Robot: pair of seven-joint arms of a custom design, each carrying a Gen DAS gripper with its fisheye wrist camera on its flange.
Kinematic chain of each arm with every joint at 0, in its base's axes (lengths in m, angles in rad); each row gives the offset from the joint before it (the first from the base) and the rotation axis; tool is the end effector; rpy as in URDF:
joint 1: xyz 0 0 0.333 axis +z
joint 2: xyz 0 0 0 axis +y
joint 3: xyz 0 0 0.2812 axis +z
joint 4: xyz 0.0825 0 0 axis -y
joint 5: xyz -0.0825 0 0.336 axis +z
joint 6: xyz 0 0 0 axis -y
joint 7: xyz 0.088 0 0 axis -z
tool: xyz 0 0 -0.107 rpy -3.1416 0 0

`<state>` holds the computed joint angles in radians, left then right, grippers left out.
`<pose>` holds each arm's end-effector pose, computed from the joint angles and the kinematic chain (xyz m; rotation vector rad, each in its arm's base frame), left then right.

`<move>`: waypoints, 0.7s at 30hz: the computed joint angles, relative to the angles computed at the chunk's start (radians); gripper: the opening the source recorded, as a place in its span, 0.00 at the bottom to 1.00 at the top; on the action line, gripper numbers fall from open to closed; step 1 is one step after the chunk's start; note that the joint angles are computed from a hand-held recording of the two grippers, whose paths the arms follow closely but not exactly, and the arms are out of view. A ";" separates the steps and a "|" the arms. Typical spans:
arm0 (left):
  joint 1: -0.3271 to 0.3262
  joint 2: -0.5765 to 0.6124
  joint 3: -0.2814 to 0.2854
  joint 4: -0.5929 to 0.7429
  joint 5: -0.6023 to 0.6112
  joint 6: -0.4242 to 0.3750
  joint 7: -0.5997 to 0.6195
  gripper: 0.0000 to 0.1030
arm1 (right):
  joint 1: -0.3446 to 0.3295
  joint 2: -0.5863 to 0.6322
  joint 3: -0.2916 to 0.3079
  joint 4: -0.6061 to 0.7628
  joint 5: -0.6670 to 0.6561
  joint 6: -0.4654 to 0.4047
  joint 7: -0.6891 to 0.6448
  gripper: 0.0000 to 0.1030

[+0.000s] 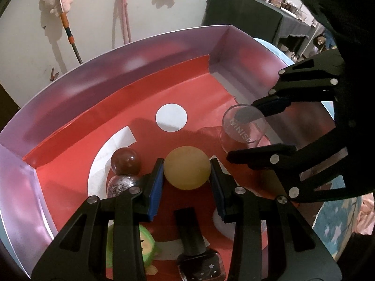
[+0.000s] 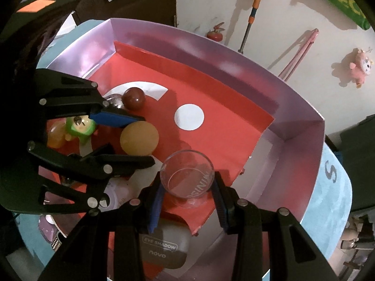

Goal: Organize rigid objects
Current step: 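Open both tools to release the items inside the box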

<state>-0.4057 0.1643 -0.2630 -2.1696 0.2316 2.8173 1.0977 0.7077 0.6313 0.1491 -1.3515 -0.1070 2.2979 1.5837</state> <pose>0.4297 -0.3494 0.3730 -1.6104 2.3845 -0.6764 0.4714 0.5041 0.3813 -2.6595 0.9879 -0.1693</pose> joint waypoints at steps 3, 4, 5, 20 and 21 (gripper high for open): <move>-0.004 0.007 0.005 0.005 0.017 0.000 -0.003 0.35 | -0.007 0.033 0.008 0.055 0.018 -0.041 -0.026 0.41; -0.005 0.008 0.006 0.008 0.022 -0.001 -0.005 0.35 | -0.006 0.039 0.008 0.065 0.022 -0.048 -0.031 0.41; -0.006 0.009 0.006 0.009 0.025 -0.001 -0.005 0.35 | -0.005 0.044 0.007 0.074 0.024 -0.057 -0.034 0.41; -0.011 0.016 0.009 0.018 0.039 -0.004 -0.016 0.35 | 0.006 0.063 -0.003 0.109 0.033 -0.078 -0.039 0.42; -0.014 0.015 0.011 0.019 0.046 -0.007 -0.021 0.35 | 0.008 0.070 -0.003 0.120 0.032 -0.082 -0.038 0.42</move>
